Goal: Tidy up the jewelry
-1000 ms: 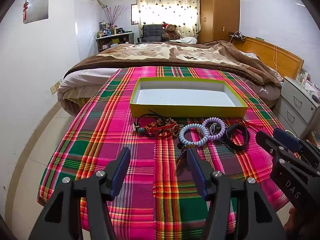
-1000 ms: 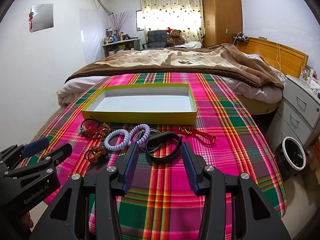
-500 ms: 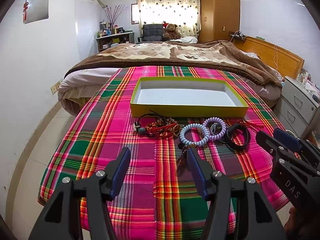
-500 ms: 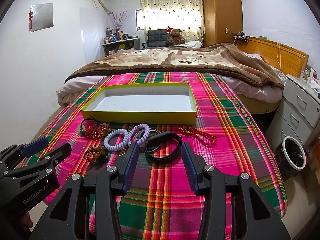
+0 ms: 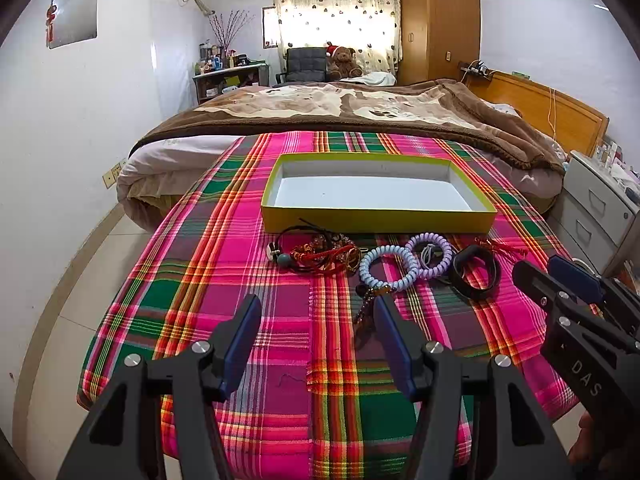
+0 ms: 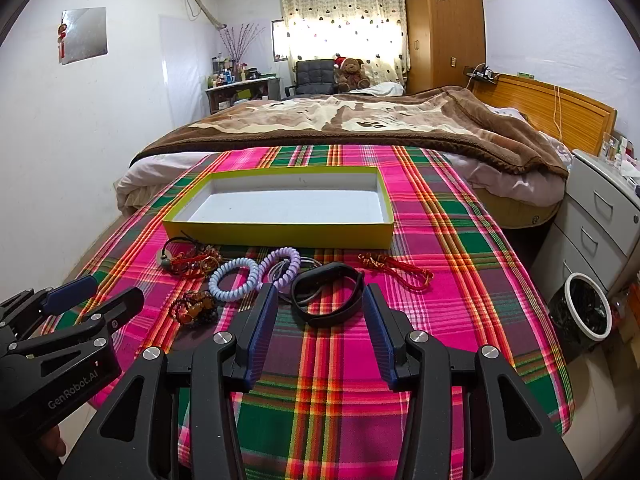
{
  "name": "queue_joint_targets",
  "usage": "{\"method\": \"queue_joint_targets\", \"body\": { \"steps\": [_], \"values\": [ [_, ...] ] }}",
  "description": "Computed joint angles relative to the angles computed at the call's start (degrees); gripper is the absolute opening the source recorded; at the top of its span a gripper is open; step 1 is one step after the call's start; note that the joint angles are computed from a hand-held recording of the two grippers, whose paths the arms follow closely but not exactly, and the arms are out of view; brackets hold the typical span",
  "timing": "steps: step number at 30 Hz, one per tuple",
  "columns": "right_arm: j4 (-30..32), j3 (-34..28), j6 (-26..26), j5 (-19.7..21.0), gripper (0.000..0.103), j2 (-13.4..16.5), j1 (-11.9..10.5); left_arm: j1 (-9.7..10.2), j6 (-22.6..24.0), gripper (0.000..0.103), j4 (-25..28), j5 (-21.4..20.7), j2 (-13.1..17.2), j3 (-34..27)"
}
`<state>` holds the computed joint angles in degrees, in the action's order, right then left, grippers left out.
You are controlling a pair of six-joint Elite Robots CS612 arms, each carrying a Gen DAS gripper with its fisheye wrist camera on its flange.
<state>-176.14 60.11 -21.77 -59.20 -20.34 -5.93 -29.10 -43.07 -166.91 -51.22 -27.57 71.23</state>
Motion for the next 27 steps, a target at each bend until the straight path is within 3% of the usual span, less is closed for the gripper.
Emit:
{"method": "queue_joint_targets", "body": {
  "steps": [27],
  "values": [
    [0.1, 0.0, -0.1, -0.1, 0.045, 0.0, 0.0, 0.17, 0.2, 0.061, 0.1, -1.3, -0.3, 0.2]
  ]
}}
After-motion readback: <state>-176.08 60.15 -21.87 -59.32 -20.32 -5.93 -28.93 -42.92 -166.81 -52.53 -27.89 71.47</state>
